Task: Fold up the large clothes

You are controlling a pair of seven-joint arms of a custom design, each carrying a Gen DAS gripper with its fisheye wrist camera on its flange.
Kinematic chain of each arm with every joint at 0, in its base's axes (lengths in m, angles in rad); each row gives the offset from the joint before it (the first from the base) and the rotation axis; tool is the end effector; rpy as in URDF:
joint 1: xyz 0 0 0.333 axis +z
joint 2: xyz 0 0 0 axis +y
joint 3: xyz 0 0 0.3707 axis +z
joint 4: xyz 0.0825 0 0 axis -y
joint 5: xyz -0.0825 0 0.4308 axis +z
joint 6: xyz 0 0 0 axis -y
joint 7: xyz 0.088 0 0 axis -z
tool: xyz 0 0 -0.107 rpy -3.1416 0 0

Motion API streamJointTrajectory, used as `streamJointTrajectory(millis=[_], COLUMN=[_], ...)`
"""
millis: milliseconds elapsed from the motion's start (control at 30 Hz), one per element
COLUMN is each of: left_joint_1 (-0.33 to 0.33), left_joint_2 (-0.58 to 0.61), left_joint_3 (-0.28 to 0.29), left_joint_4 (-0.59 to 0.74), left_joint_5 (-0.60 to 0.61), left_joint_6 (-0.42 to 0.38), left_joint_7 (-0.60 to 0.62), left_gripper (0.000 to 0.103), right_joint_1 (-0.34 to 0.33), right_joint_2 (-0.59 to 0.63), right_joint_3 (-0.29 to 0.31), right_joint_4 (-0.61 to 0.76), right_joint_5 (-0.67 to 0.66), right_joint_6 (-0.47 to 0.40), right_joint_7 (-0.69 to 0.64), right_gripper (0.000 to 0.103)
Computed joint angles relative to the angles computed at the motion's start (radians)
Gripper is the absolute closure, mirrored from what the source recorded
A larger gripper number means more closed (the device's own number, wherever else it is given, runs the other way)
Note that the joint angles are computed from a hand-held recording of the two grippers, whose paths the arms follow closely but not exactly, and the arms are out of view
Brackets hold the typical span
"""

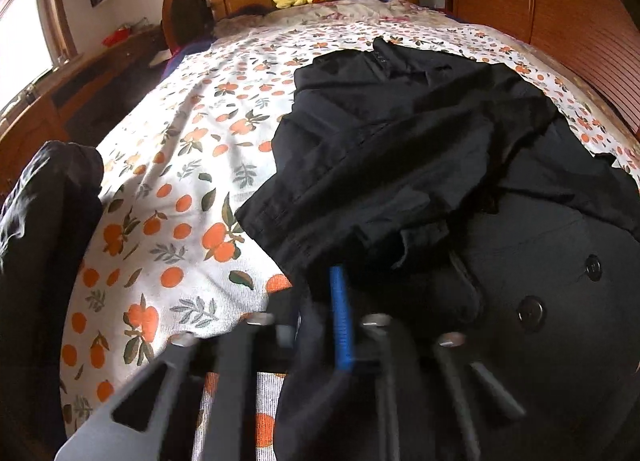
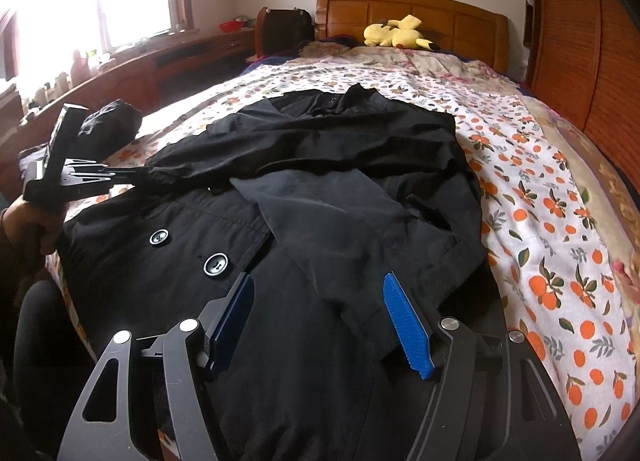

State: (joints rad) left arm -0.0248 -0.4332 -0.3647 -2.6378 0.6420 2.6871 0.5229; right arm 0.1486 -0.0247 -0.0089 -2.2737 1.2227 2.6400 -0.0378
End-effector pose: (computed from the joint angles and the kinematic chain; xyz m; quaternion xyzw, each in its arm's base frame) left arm 0.4014 -0.1886 0.4410 -0.7091 0.6220 -0.1734 0.2832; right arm 0.5698 0.0557 0.4210 -0.8391 0.3672 -0.1400 0.3762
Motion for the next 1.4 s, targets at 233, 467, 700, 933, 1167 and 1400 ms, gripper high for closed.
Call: streamJointTrajectory(millis=[233, 467, 700, 933, 1167, 1400], left_joint_1=[-0.03, -0.073, -0.082, -0.094, -0.118, -0.166], left_joint_2=[-0.109, -0.204, -0.21, -0.222, -0.296, -0.383], left_joint_3=[-0.039, -0.117, -0.188, -0.197, -0.199, -0.172], left_joint_4=[-0.026, -0.027, -0.018, -0.045, -0.108, -0.177], left_joint_5=[-0.004, -0.054, -0.074, -0.075, -0.074, -0.104], left_joint_6=[0.026, 0.039, 0.045, 0.023, -0.026, -0.09], left_joint_7=[-0.018, -0.04, -0.083, -0.133, -0.177, -0.185], left_gripper=[0.1, 0.1, 0.1, 0.089, 0.02, 0.005], right_joint_1=[-0.01, -0.014, 0.003, 0.017, 0.005, -0.018], right_joint_2=[-0.015, -0.044, -0.083, -0.11, -0.1, -0.063], right_joint_3=[-0.011, -0.023, -0.029, -0.038, -0.049, -0.05], right_joint_4=[-0.011, -0.028, -0.063, -0.094, -0.104, -0.099], right_joint_5=[0.003, 0.016, 0.077, 0.137, 0.145, 0.171], right_joint_6=[-0.008, -0.015, 0.028, 0.061, 0.079, 0.151], right_joint_7=[0.008, 0.002, -0.074, -0.155, -0.167, -0.197], right_gripper=[0.038, 0.038, 0.038, 0.038, 0.038, 0.038])
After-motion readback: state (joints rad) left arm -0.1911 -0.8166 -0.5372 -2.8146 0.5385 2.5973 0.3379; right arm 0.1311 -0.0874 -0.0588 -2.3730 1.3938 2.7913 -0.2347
